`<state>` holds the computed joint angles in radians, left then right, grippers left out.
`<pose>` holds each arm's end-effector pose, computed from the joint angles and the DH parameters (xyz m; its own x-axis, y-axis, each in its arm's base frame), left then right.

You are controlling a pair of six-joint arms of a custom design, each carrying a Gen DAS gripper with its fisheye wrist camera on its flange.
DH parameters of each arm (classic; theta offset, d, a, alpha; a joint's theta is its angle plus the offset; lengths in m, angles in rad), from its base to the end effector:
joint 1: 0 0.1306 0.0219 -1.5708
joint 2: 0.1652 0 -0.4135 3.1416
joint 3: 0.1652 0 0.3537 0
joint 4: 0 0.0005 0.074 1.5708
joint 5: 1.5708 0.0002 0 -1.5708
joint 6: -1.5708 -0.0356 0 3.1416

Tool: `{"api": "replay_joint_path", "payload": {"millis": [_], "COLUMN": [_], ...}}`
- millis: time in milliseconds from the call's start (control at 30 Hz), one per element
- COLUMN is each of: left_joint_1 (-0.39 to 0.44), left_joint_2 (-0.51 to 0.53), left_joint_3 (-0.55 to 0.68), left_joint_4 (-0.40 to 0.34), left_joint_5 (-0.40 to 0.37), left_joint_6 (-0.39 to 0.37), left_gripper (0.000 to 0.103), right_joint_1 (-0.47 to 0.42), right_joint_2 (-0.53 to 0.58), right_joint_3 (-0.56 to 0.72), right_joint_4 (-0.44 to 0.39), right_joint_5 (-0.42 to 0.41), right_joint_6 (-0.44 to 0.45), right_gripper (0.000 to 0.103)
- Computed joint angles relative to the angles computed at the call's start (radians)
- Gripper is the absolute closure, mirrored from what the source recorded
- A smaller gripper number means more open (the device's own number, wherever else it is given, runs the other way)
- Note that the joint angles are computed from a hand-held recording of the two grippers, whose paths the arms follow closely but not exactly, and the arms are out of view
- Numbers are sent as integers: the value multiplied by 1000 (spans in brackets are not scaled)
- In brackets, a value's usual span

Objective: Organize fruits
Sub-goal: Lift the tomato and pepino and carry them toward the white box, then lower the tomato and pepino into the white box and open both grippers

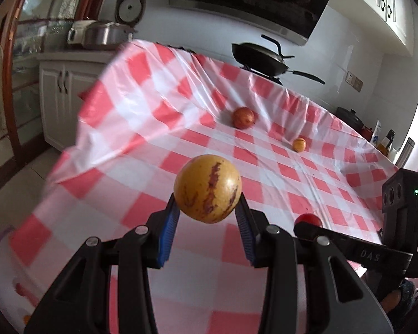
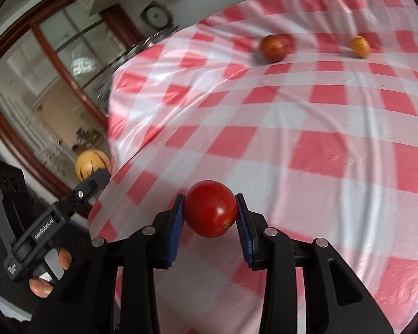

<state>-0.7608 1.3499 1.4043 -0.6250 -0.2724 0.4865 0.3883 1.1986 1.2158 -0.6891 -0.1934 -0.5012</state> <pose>0.3272 -0.2989 0.5040 -0.5796 -0.0699 -0.8119 0.2592 0.9288 -0.2650 0.3453 0.1481 0.4734 -0.7507 0.2024 -0.6289 -0.1711 0.8599 0.4810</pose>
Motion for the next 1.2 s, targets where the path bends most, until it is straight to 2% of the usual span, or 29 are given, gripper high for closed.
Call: {"api": "replay_joint_path", "payload": {"millis": [300, 433, 567, 667, 800, 1000, 1100, 1200], "left_joint_1": [20, 46, 68, 85, 135, 246, 287, 311], "left_joint_2": [-115, -172, -261, -333, -413, -448, -416, -361], "left_joint_3": [-101, -148, -208, -262, -333, -423, -459, -479], "left_joint_4": [-34, -67, -100, -101, -130, -230, -286, -331], "left_joint_5": [-60, -78, -135, -197, -240, -179, -124, -89], "left_joint_6": [5, 40, 69, 90, 145, 244, 282, 284], "left_gripper": [62, 62, 62, 62, 62, 62, 62, 62], "right_joint_1": [156, 221, 283, 340, 425, 526, 561, 585], "right_joint_2": [61, 88, 118, 141, 183, 300, 379, 459], "right_joint_3": [65, 98, 136, 163, 199, 264, 300, 333], "right_joint_4": [-42, -59, -68, -79, -103, -198, -266, -334], "right_joint_5": [34, 44, 32, 24, 17, -3, 35, 67], "right_joint_6": [55, 88, 134, 189, 284, 406, 461, 493], "right_gripper": [67, 67, 67, 67, 67, 67, 67, 67]}}
